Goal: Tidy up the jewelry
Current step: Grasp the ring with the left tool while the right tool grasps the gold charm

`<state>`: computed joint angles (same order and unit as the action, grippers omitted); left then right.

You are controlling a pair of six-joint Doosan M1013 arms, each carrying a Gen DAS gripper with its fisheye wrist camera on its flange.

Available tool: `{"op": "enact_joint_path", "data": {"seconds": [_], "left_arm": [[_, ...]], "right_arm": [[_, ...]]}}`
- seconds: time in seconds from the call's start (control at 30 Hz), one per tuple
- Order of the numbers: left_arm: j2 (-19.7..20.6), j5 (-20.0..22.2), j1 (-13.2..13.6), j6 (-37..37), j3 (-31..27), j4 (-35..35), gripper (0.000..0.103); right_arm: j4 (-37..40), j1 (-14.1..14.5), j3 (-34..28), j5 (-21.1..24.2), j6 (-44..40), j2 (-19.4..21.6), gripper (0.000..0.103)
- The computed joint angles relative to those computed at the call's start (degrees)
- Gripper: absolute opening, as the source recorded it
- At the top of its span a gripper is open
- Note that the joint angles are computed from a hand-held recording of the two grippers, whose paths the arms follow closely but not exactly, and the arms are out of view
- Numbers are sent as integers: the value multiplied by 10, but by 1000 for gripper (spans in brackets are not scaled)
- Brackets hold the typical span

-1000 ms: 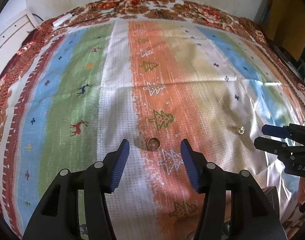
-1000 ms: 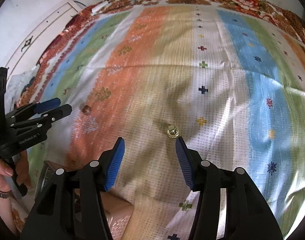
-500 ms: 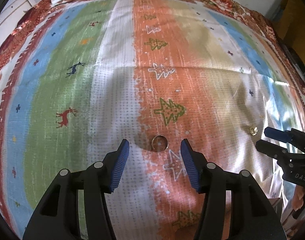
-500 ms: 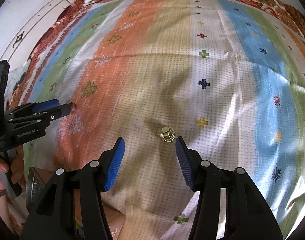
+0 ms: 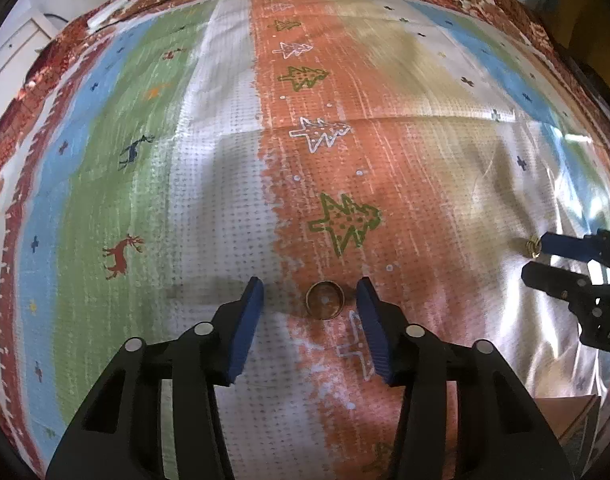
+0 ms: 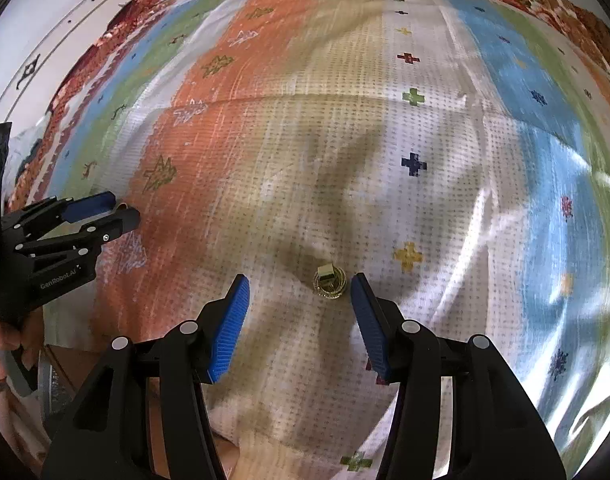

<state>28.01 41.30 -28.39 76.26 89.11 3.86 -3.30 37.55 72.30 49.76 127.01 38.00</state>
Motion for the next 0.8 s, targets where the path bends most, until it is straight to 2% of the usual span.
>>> {"op": "enact_joint_path", "data": {"seconds": [0.3,0.37,0.43,0.57,0.8], "left_arm": [[0,-6,-4,-17,3,30,30],[-1,-7,-5,-25,4,39,24],[-1,-8,-6,-25,4,39,19],[-2,-11,-5,-26,5,39,19],[-5,-14,-4,-21,7,29,19]], "right_arm": [[-13,2,-9,13,-3,7,51],[-24,2,-11,19,7,8,38],[-24,2,-11,19,10,9,34],[-25,-1,-6,14,17,6,18],[-26,-2,2,6,14,1,18]]}}
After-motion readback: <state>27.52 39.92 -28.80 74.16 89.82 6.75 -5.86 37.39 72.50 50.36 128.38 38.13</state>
